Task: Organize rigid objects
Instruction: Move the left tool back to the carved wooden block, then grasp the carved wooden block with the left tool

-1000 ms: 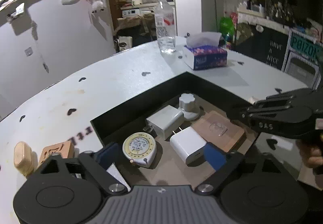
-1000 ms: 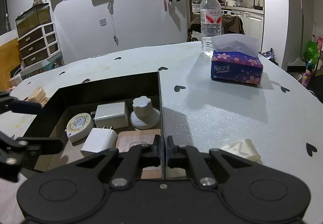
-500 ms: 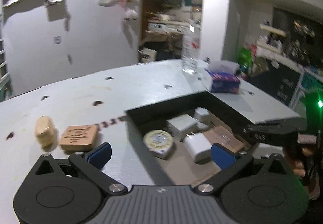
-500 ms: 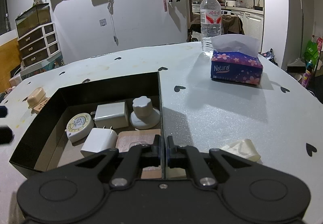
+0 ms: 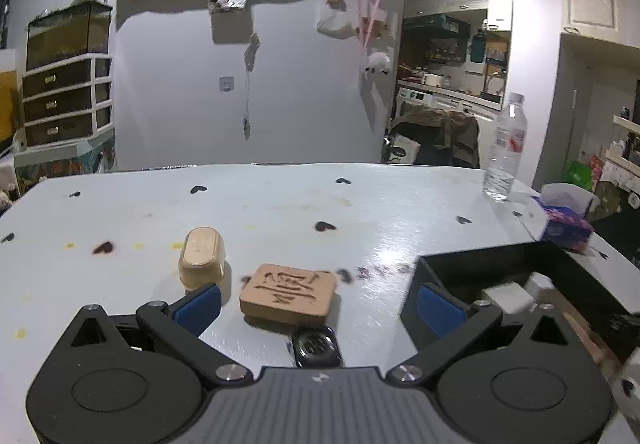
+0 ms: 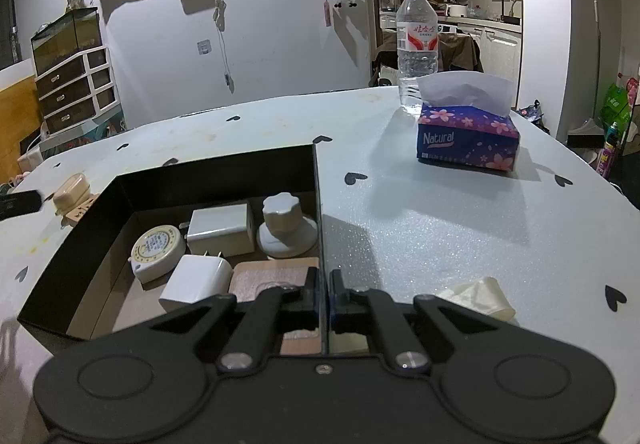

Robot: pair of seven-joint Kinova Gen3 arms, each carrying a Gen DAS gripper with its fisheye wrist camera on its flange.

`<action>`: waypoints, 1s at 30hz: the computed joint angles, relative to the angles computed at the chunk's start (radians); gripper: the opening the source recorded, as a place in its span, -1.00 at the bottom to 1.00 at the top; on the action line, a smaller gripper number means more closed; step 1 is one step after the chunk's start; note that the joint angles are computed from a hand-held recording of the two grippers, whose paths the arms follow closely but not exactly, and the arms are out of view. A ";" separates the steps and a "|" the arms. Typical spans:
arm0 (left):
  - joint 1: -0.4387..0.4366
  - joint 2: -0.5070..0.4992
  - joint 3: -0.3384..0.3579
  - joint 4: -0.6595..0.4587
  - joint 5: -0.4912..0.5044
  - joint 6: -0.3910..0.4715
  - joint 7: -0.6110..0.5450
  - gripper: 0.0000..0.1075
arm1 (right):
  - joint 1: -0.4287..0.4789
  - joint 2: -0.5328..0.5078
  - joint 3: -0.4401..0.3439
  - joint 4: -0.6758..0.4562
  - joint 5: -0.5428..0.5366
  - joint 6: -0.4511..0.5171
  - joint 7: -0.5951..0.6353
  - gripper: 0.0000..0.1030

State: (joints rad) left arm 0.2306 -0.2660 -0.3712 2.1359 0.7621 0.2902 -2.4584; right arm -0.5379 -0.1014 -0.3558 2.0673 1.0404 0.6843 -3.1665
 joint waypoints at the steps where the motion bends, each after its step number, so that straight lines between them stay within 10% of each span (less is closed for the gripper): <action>1: 0.046 0.023 -0.046 -0.006 0.039 -0.009 -0.041 0.91 | 0.000 0.000 0.000 0.000 0.000 0.000 0.000 -0.91; 6: 0.130 0.183 -0.198 -0.094 0.195 0.100 -0.241 0.91 | 0.000 -0.001 0.000 0.000 -0.002 -0.001 0.003 -0.91; 24: -0.221 0.374 0.054 -0.221 0.324 0.252 -0.524 0.91 | 0.002 0.001 -0.004 -0.006 -0.008 0.007 0.014 -0.90; 30: -0.312 0.404 0.082 -0.296 0.239 0.449 -0.432 0.91 | -0.006 0.008 0.000 -0.008 0.001 0.009 0.001 -0.90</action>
